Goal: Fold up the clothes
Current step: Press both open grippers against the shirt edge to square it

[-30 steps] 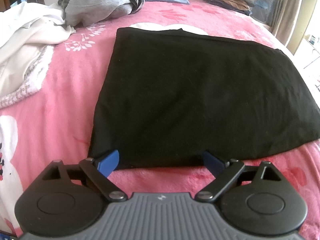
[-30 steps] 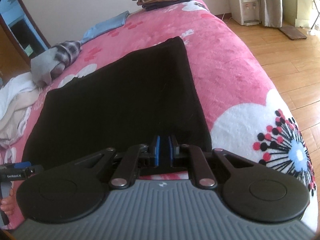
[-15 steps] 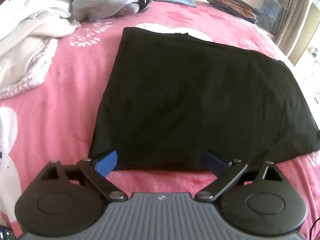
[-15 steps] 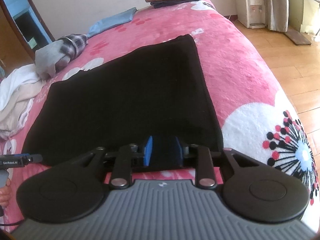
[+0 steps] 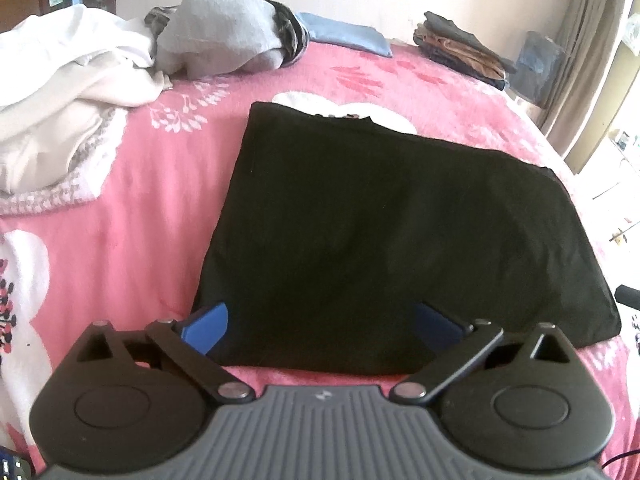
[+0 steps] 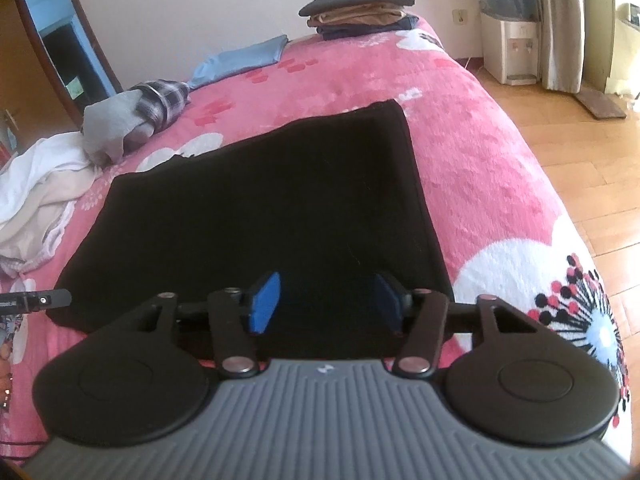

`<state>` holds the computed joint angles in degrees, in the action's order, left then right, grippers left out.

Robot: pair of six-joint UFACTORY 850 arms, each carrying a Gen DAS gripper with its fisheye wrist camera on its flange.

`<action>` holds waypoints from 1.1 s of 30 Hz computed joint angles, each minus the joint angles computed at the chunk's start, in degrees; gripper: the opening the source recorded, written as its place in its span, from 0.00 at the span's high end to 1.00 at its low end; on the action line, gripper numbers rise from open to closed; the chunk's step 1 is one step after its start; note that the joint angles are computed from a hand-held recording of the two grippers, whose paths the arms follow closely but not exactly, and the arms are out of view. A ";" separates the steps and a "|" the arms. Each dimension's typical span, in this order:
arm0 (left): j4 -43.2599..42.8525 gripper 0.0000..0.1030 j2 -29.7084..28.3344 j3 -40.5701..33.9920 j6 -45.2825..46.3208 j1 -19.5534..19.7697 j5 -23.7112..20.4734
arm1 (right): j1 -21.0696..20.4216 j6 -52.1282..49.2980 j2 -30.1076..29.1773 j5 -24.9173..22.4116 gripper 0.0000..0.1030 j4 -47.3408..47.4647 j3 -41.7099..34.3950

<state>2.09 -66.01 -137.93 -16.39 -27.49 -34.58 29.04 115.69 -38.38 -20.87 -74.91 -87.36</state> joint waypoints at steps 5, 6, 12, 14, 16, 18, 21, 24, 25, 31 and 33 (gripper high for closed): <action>1.82 0.01 -1.08 -2.28 -1.93 -0.34 -1.85 | 0.24 -0.12 -0.09 -0.84 0.28 0.28 -0.89; 2.47 0.01 -1.68 -3.38 -2.56 -0.44 -2.67 | 0.22 0.02 -0.03 -0.65 0.22 0.18 -0.96; 3.10 0.01 -4.27 -8.02 -3.99 -0.50 -6.47 | 0.52 -1.07 -0.31 -1.60 0.16 1.39 -2.00; 3.27 0.01 -4.94 -9.15 -4.26 -0.48 -7.20 | 0.47 -1.19 -0.42 -1.31 0.14 1.97 -2.24; 3.67 0.01 -5.48 -10.06 -4.60 -0.51 -7.84 | 0.40 -2.04 -0.60 -1.11 0.14 3.32 -2.57; 4.41 0.01 -5.98 -10.87 -5.08 -0.58 -8.43 | 0.43 -2.86 -0.79 -1.29 0.14 4.23 -2.93; 5.44 0.01 -6.80 -12.22 -5.78 -0.63 -9.31 | 0.63 -4.43 -1.17 -2.13 0.13 5.32 -3.60; 6.54 0.01 -7.00 -12.44 -6.91 -0.69 -9.68 | 0.85 -6.88 -1.79 -3.11 0.13 6.98 -4.57; 6.93 0.01 -7.01 -12.41 -7.27 -0.72 -9.74 | 0.90 -7.51 -1.91 -3.21 0.13 7.44 -4.74; 10.82 0.01 -5.96 -10.18 -9.27 -1.20 -9.02 | 1.41 -10.27 -2.63 -4.40 0.13 8.72 -5.73; 12.29 0.01 -5.78 -9.75 -9.70 -1.42 -8.97 | 1.49 -10.63 -2.68 -4.52 0.13 8.65 -5.85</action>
